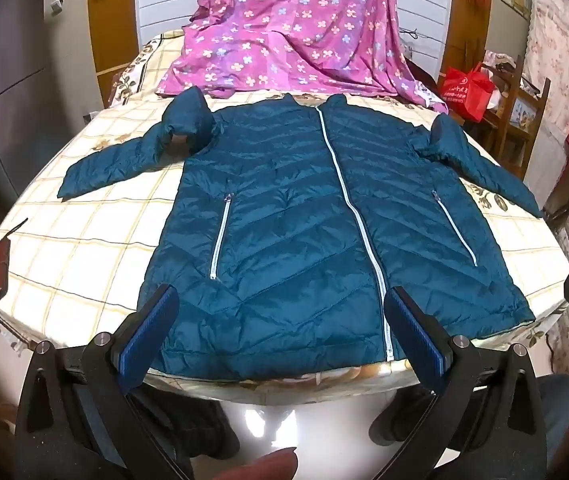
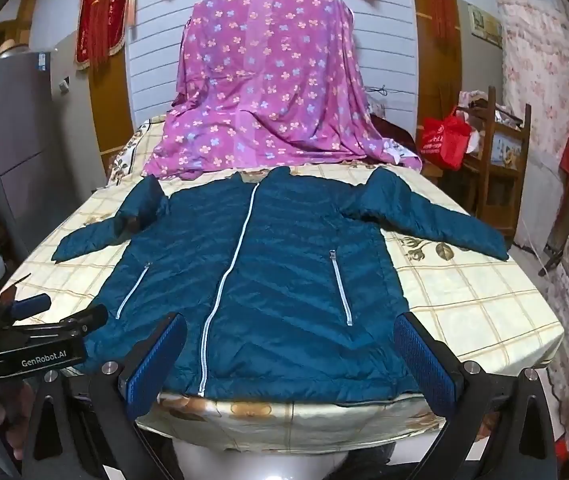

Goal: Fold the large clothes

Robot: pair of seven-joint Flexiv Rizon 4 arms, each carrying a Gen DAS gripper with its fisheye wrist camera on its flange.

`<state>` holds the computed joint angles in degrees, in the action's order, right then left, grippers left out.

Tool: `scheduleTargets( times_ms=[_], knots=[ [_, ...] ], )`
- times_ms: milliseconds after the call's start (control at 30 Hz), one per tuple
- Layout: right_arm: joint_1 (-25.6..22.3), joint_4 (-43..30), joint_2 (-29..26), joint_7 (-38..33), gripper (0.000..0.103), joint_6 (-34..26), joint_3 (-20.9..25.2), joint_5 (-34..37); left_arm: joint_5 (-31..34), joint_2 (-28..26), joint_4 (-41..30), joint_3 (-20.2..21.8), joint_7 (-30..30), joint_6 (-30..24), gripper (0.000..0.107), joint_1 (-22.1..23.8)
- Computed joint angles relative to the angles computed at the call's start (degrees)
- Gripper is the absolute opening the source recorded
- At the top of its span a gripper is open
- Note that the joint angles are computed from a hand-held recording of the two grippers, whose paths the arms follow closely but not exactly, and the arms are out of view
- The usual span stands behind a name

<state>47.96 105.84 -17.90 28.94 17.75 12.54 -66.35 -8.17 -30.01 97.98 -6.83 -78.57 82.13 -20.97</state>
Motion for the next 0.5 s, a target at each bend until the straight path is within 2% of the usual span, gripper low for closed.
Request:
scheduleTargets(
  times_ms=[233, 367, 500],
  knots=[
    [-1.7, 1.8, 0.4, -0.1, 0.103, 2.3, -0.4, -1.7, -0.3, -0.1, 0.4, -0.7, 0.4, 0.6, 0.103, 0.6],
    [-2.2, 1.6, 0.2, -0.9, 0.103, 3.0, -0.2, 0.0, -0.4, -0.1, 0.4, -0.7, 0.5, 0.6, 0.103, 0.5],
    [-3.4, 2.9, 0.5, 0.7, 0.103, 7.1, -0.3, 0.6, -0.3, 0.0, 0.7, -0.4, 0.2, 0.7, 0.103, 0.2]
  ],
)
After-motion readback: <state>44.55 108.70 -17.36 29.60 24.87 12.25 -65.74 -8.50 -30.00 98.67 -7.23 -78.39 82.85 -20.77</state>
